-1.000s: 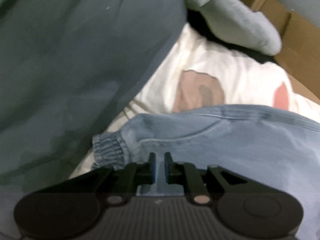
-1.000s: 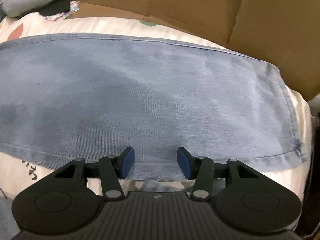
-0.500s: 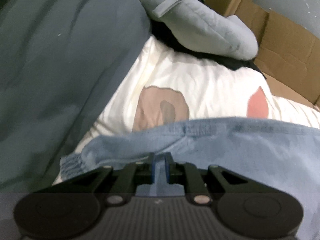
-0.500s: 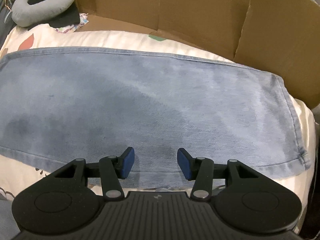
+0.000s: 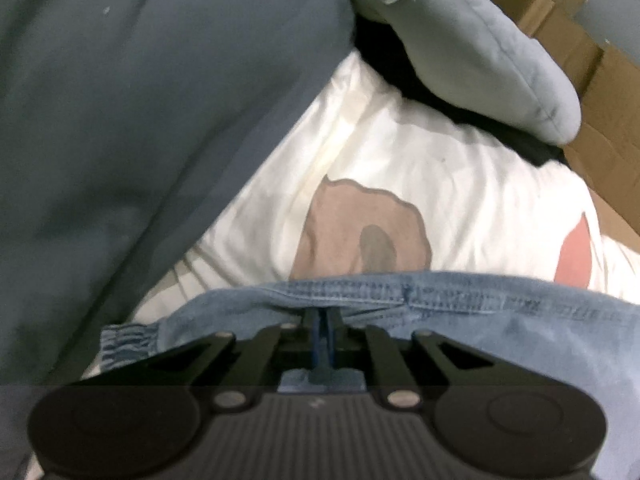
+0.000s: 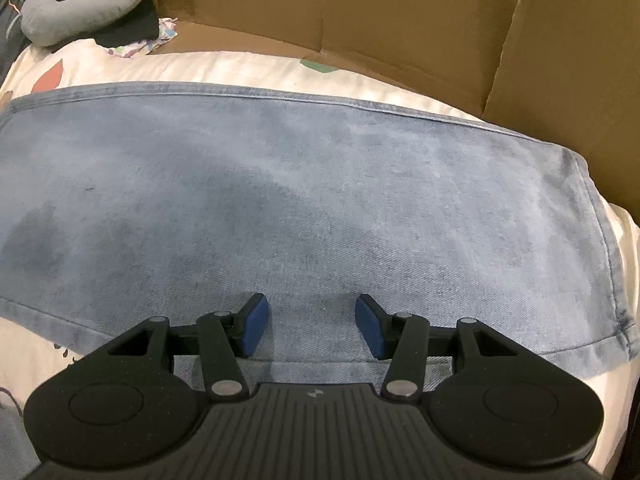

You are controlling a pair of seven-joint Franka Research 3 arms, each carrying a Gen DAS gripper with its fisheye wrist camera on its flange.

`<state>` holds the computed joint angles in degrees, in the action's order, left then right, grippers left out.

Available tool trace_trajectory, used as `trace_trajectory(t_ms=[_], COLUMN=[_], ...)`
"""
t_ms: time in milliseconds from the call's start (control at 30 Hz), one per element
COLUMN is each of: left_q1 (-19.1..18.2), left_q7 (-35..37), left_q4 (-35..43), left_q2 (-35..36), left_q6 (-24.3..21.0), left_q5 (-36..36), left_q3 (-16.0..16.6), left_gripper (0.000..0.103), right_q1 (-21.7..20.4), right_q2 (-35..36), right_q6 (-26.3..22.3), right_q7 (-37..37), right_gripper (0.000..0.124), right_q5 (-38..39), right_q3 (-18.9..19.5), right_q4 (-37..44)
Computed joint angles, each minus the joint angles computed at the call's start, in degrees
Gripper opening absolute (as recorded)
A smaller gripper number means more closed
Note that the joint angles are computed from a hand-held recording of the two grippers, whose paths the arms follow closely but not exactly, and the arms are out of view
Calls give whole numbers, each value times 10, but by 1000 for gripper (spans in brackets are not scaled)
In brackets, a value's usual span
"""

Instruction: Fold clothes

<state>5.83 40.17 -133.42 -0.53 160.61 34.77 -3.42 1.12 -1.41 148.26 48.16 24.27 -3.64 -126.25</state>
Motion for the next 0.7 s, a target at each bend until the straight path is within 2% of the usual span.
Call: trace_trajectory(t_ms=[67,133,200,267,400,433,500,567,700], left_q1=[-3,-3,-3,-7,-33,-30,-27,-28,-33], left_q7=[21,17,12,41,180,180,162,156,156], left_q4=[-1,-9,-16,-18,0,5,10,20,55], left_q2=[-9,-24,-41,-60,-118,-137,-177,-208,-257], left_q6=[-17,-23,-34,-55,-150,-176,-225,-273,-363], left_q5=[-19,-20,-18,-48,-159,-152,-152,-161,-176], left_q3=[-2,-4,-7,-7,1,-6,-17,-19,-20], left_gripper=[13,35,41,41,49,59,71,71,73], right_q1=[0,0,0,-1,-6,-7,-10,-12,-20], right_q2=[1,2,4,5,4,4,5,2,-7], right_q6=[2,2,-7,-23,-82,-94,-123,-158,-220], right_q7=[0,11,14,11,4,17,43,59,84], right_gripper=[57,58,60,60,60,60,61,62,73], right_q5=[4,-1,0,-1,9,5,-2,1,6], right_q3=[0,1,1,-1,-5,-5,-6,-7,-13], right_q4=[0,2,9,20,65,77,103,131,187])
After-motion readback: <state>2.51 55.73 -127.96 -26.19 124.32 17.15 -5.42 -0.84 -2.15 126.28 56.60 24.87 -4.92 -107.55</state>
